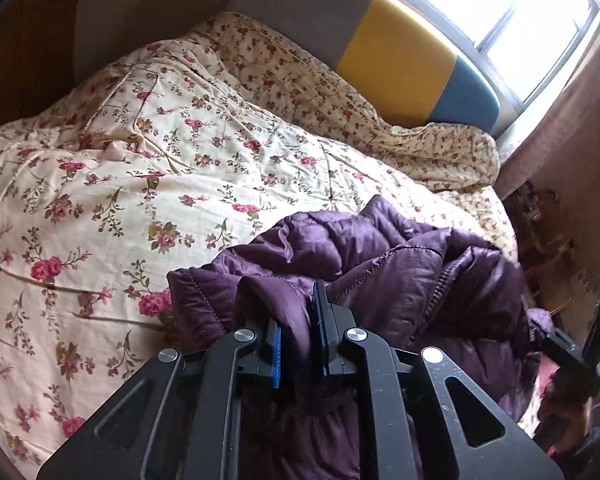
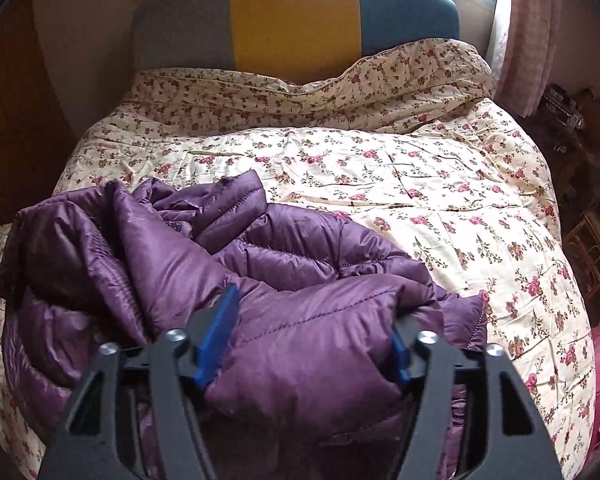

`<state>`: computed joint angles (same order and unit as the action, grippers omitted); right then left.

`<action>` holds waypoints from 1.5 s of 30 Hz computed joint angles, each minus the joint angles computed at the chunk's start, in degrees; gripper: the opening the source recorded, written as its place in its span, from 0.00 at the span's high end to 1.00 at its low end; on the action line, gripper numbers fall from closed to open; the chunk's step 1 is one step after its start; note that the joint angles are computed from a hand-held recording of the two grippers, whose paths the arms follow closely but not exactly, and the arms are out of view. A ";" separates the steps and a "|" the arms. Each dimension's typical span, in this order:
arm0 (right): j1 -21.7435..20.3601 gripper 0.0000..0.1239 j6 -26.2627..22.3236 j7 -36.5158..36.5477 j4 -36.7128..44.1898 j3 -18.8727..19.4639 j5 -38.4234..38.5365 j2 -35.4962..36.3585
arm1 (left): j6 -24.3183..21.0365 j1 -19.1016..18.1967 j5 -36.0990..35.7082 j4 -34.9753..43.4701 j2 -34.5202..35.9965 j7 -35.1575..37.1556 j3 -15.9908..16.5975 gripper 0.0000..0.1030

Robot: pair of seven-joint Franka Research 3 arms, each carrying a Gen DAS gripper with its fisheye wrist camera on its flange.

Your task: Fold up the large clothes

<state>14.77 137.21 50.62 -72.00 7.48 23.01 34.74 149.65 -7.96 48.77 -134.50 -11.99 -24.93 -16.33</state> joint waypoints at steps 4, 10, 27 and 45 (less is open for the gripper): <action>-0.81 0.25 -2.36 -0.58 0.23 0.84 1.64 -1.25 | 0.32 1.03 2.41 -1.79 -3.32 -4.96 -0.87 0.40; -2.71 0.19 -4.76 -2.43 -1.30 1.69 6.15 -5.13 | -3.54 0.50 1.89 -4.37 -8.82 -7.05 -2.58 0.24; -8.61 0.40 -6.02 -2.04 -18.61 -2.80 9.23 -9.76 | 10.77 2.71 23.10 -11.28 -6.67 -44.11 -12.40 0.45; -11.10 0.91 -7.79 -20.01 -40.51 -6.73 12.57 -29.41 | 5.09 -11.42 11.19 -13.56 -12.48 -35.77 -13.01 0.89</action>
<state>3.67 129.42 30.61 -112.51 0.75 35.58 5.33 154.74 -19.38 59.95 -148.06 -24.47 -60.71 -29.34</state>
